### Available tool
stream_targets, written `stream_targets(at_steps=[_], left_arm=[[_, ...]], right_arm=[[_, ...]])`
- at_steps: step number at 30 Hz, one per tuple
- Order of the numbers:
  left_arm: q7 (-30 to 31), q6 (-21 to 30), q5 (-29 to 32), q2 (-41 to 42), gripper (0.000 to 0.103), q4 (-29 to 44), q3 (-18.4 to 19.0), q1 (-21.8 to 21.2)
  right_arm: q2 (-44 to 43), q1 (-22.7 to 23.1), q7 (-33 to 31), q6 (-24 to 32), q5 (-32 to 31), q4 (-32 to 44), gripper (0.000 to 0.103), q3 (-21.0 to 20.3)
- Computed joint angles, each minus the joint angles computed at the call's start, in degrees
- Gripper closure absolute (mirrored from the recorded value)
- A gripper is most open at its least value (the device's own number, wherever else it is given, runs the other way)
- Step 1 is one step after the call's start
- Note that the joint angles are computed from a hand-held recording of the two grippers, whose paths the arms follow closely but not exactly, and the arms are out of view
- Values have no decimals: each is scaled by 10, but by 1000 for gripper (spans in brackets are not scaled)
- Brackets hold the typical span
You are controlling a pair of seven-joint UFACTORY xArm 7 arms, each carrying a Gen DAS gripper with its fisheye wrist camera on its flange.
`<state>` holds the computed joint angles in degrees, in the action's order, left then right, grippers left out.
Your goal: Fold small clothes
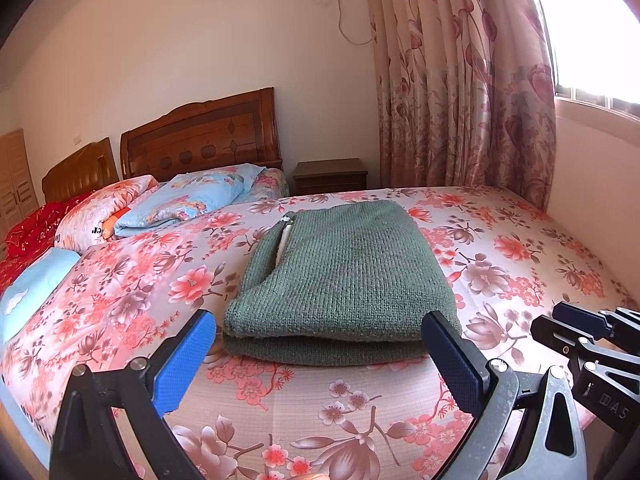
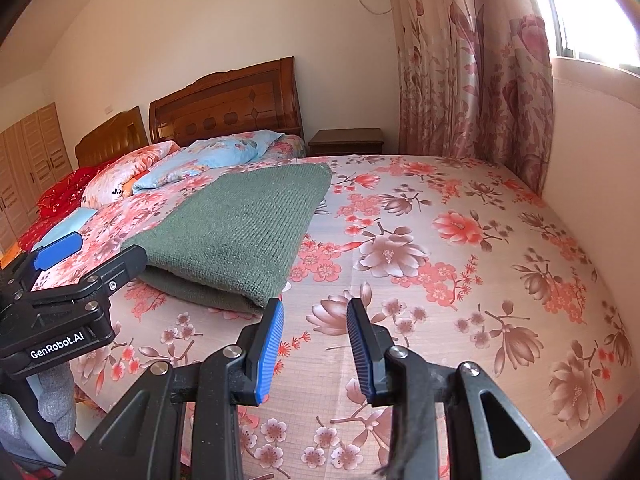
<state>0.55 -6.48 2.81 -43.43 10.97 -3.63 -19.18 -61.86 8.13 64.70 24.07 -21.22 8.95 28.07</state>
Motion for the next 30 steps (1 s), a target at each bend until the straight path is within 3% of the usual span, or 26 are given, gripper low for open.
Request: stream_targets(at_steps=[30], left_arm=[[4,-13,8,-19,0,-11,8,-9]], right_arm=[[11,-1,-14,-21,4,-5,70,-9]])
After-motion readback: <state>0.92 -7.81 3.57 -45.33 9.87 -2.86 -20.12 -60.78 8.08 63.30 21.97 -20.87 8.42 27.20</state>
